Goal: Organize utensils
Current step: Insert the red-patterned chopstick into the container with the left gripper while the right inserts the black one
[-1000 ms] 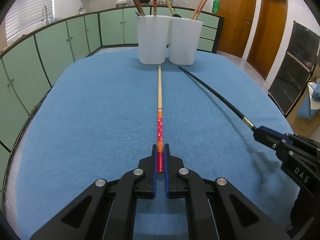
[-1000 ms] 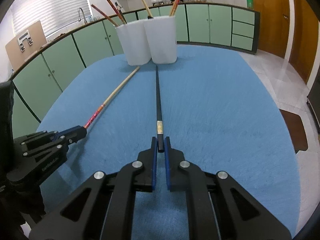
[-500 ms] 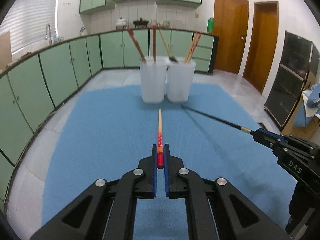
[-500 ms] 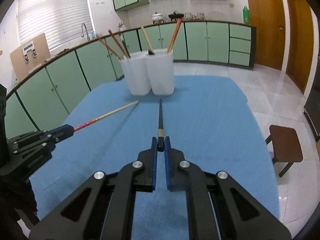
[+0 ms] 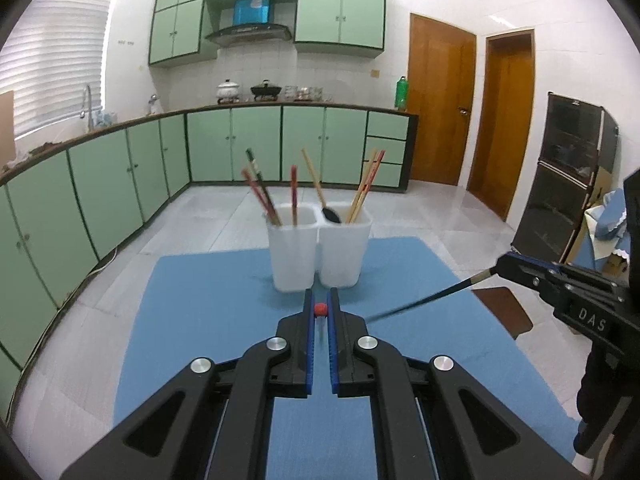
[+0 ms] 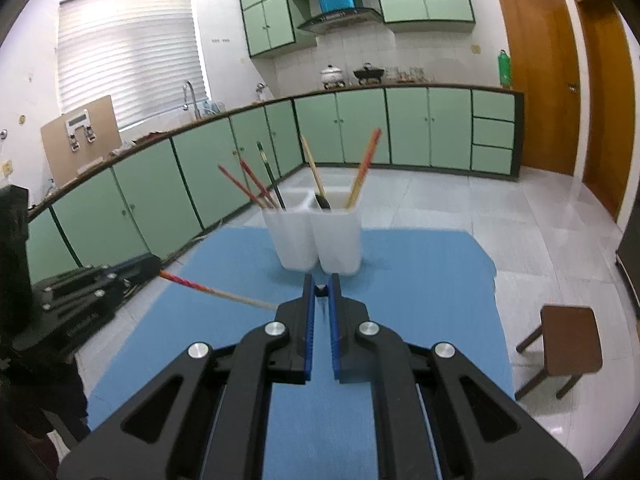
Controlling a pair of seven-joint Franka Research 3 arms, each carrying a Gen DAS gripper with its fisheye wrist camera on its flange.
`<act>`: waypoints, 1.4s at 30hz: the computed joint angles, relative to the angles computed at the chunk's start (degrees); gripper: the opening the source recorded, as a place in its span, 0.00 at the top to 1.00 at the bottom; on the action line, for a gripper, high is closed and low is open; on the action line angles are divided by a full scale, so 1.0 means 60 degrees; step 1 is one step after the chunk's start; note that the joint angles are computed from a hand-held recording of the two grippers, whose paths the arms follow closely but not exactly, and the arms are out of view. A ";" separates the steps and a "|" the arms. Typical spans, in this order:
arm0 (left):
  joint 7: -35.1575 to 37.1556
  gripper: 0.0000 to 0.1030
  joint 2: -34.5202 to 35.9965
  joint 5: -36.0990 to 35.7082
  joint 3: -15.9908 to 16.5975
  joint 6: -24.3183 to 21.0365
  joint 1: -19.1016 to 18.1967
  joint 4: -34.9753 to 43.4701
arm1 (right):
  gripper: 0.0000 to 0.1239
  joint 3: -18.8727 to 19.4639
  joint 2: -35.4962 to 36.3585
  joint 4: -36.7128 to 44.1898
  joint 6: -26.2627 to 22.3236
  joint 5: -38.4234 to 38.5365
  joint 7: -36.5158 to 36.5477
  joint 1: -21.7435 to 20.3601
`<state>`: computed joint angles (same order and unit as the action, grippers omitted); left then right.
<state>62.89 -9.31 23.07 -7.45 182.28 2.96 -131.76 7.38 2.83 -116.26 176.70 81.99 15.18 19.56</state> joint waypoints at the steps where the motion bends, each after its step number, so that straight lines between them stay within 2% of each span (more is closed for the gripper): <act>1: 0.0115 0.94 0.0072 -0.0058 0.0073 -0.0005 -0.0093 0.0106 | 0.95 -0.0025 0.0032 0.0074 -0.0066 -0.0300 0.0252 -0.0006; 3: 0.0508 0.94 0.0320 -0.0308 0.0289 -0.0060 -0.0377 0.0471 | 0.95 -0.0080 0.0184 0.0312 -0.0209 -0.1333 0.1087 -0.0030; 5: 0.1406 0.94 0.0511 -0.1180 0.0785 -0.0120 -0.1038 0.0731 | 0.95 -0.0082 0.0346 0.0526 -0.0278 -0.2249 0.1821 -0.0086; 7: 0.2154 0.94 0.0671 -0.1935 0.1012 -0.0175 -0.1387 0.0933 | 0.95 -0.0078 0.0477 0.0716 -0.0412 -0.2916 0.2390 -0.0176; 12: 0.3764 0.94 0.1110 -0.3603 0.0951 -0.0289 -0.1550 0.1494 | 0.95 -0.0035 0.0852 0.1457 -0.0910 -0.4115 0.3496 -0.0509; 15: 0.4464 0.94 0.1260 -0.4327 0.0775 -0.0271 -0.1437 0.1762 | 0.95 0.0065 0.1050 0.2011 -0.1252 -0.4304 0.3691 -0.0739; 17: 0.5347 0.94 0.1405 -0.5260 0.0663 -0.0325 -0.1408 0.2112 | 0.95 0.0109 0.1189 0.2430 -0.1418 -0.4436 0.3793 -0.0852; 19: 0.5556 0.94 0.1568 -0.5447 0.0471 -0.0345 -0.1227 0.2484 | 0.95 0.0117 0.1376 0.2876 -0.1410 -0.4774 0.4041 -0.0877; 23: 0.5585 0.95 0.1968 -0.5339 0.0091 -0.0211 -0.0816 0.3400 | 0.95 0.0206 0.1872 0.3982 -0.1404 -0.5289 0.4482 -0.1002; 27: 0.4562 0.94 0.2493 -0.4162 0.0132 -0.0117 -0.0657 0.4431 | 0.95 0.0200 0.2562 0.5202 -0.1262 -0.6208 0.5217 -0.0990; 31: 0.3006 0.95 0.3094 -0.2377 0.0932 -0.0200 -0.1144 0.5461 | 0.95 0.0180 0.3390 0.6437 -0.1364 -0.7174 0.6019 -0.0998; 32: 0.2812 0.94 0.3286 -0.2128 0.0966 -0.0259 -0.1129 0.5737 | 0.95 0.0064 0.3682 0.6817 -0.1393 -0.7545 0.6338 -0.0903; 37: 0.3159 0.95 0.3828 -0.2517 -0.0306 -0.0488 0.0046 0.6368 | 0.95 -0.0122 0.4592 0.7927 -0.1821 -0.8726 0.7458 -0.0789; 39: 0.3088 0.95 0.3936 -0.2396 -0.0277 -0.0486 0.0074 0.6462 | 0.95 -0.0213 0.4955 0.8308 -0.2016 -0.9152 0.7870 -0.0729; 42: 0.3285 0.95 0.4179 -0.2510 -0.0570 -0.0709 0.0358 0.6670 | 0.95 -0.0289 0.5408 0.8718 -0.2233 -0.9628 0.8397 -0.0673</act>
